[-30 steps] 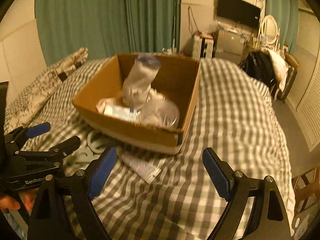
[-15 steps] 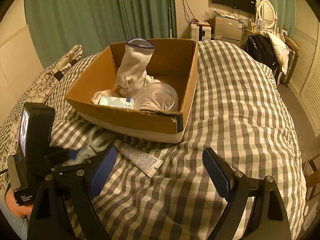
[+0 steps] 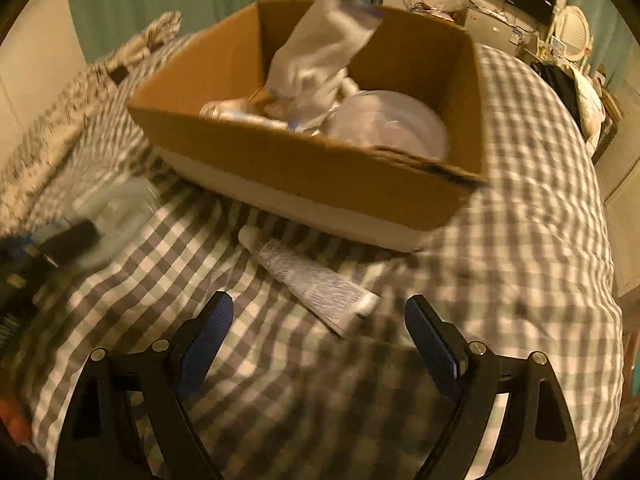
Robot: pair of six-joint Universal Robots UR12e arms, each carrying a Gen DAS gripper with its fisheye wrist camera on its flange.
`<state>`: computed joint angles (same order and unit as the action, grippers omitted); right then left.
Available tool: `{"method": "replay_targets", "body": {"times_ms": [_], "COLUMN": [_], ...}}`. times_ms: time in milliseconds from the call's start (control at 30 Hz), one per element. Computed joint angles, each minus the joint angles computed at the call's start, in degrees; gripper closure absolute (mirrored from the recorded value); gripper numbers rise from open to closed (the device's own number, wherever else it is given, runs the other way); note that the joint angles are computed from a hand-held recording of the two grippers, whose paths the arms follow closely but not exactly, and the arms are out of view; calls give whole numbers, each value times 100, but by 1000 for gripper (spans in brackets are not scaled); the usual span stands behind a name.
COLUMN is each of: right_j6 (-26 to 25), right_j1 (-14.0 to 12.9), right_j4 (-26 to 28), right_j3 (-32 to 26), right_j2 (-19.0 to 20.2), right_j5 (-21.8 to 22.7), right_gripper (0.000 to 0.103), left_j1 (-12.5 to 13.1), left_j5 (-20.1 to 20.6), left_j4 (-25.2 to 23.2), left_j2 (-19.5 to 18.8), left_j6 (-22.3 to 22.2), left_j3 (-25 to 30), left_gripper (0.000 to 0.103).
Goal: Organize objects
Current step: 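Withdraw from the box and grasp the light blue hanger with the left gripper, then grasp the white tube with the right gripper while the left holds the hanger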
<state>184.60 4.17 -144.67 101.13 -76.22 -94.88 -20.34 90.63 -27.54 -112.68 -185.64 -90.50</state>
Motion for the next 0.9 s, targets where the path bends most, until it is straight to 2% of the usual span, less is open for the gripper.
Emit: {"method": "replay_targets", "body": {"times_ms": [233,367,567,633,733,767,800,900], "right_j6": [-15,-150,-132,-150,-165,-216,-300,-425], "right_j1": [279,438,464,447,407,405,413,436], "right_j4": [293,229,481,605,694,649,571,441], "right_j3": [-399,-519,-669,-712,-716,-683,-628,-491], "right_j2": [466,655,818,843,832,804,760,622], "right_j5": [-619,-1130,-1372,-1312,-1149,-1097,-1061,-1000], "right_gripper": [18,19,19,24,43,56,65,82], "left_j1": [169,213,246,248,244,244,249,268], "left_j5": [-499,-688,-824,-830,-828,-832,-854,-939], "left_j4": [-137,-99,-98,-111,-90,-96,-88,-58], "left_j2": [-130,-122,-117,-116,-106,-108,-102,-75], "left_j6": [-196,-256,-339,-331,-341,-346,-356,-385], "left_j3": [46,-1,-19,-18,-42,-39,-51,-107], "left_gripper": [86,86,86,86,86,86,86,86]}}
